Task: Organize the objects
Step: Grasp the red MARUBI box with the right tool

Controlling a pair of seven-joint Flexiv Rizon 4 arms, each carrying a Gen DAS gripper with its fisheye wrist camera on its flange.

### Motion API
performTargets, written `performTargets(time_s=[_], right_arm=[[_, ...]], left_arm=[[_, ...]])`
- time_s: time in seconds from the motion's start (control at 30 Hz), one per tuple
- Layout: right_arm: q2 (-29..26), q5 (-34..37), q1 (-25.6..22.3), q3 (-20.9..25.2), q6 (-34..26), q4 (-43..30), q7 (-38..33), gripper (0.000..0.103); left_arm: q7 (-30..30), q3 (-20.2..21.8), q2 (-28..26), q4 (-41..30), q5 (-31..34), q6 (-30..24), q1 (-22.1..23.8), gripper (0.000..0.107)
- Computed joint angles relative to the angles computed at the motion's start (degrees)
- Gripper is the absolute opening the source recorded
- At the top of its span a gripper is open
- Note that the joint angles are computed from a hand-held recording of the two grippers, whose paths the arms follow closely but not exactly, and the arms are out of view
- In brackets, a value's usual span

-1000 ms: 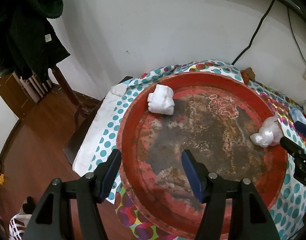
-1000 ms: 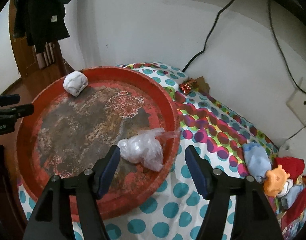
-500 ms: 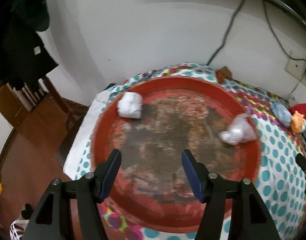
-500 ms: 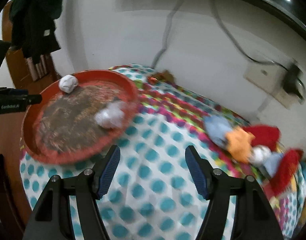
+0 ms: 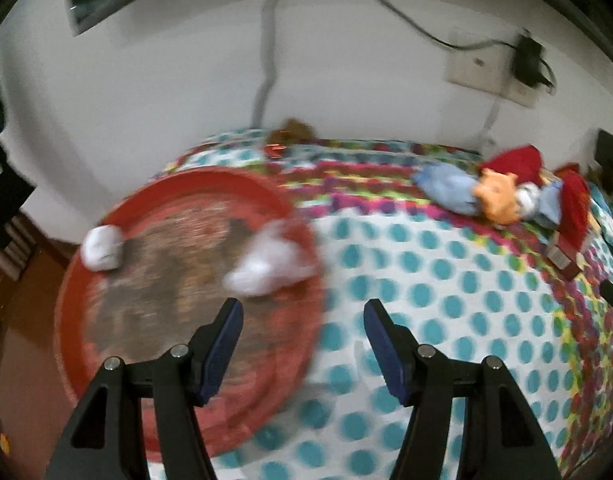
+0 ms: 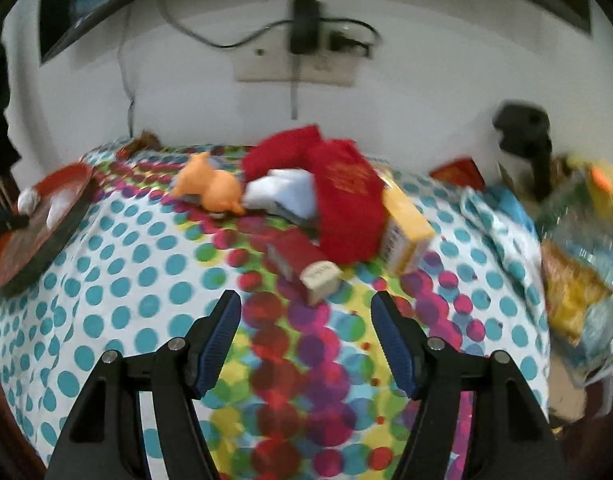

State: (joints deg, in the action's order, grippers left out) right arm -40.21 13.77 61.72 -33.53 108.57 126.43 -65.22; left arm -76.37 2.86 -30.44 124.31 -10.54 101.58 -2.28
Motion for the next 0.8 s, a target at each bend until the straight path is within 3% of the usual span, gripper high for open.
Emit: performTargets(time_s=[0.27, 0.43, 0.53, 0.6, 0.8], right_arm=[[-2.7, -6.9, -13.9, 10.9, -0.7, -6.9, -4.1, 0.063], [-4.1, -11.1, -19.1, 14.6, -3.0, -10.8, -5.0, 0.06], [-4.3, -13.4, -22.4, 17.8, -4.0, -12.4, -5.0, 0.049], [-4.3, -14.9, -25.7, 21.4, -4.3, -13.3, -4.5, 0.034], [-3.4, -14.0, -24.9, 22.2, -2.5, -11.0, -1.9, 0.029]], left_arm=[[-0.1, 2.0, -7.0, -10.2, -0.9, -4.3, -8.7, 0.065], [1.0, 0.6, -10.4, -17.1, 0.0, -8.0, -9.1, 0.064], [1.2, 2.8, -12.6, -21.5, 1.2, -9.5, -11.6, 0.065], [1.6, 3.5, -13.9, -24.1, 2.1, -9.8, -12.5, 0.065], [3.2, 0.8, -15.8, -29.0, 2.8, -12.3, -10.9, 0.065]])
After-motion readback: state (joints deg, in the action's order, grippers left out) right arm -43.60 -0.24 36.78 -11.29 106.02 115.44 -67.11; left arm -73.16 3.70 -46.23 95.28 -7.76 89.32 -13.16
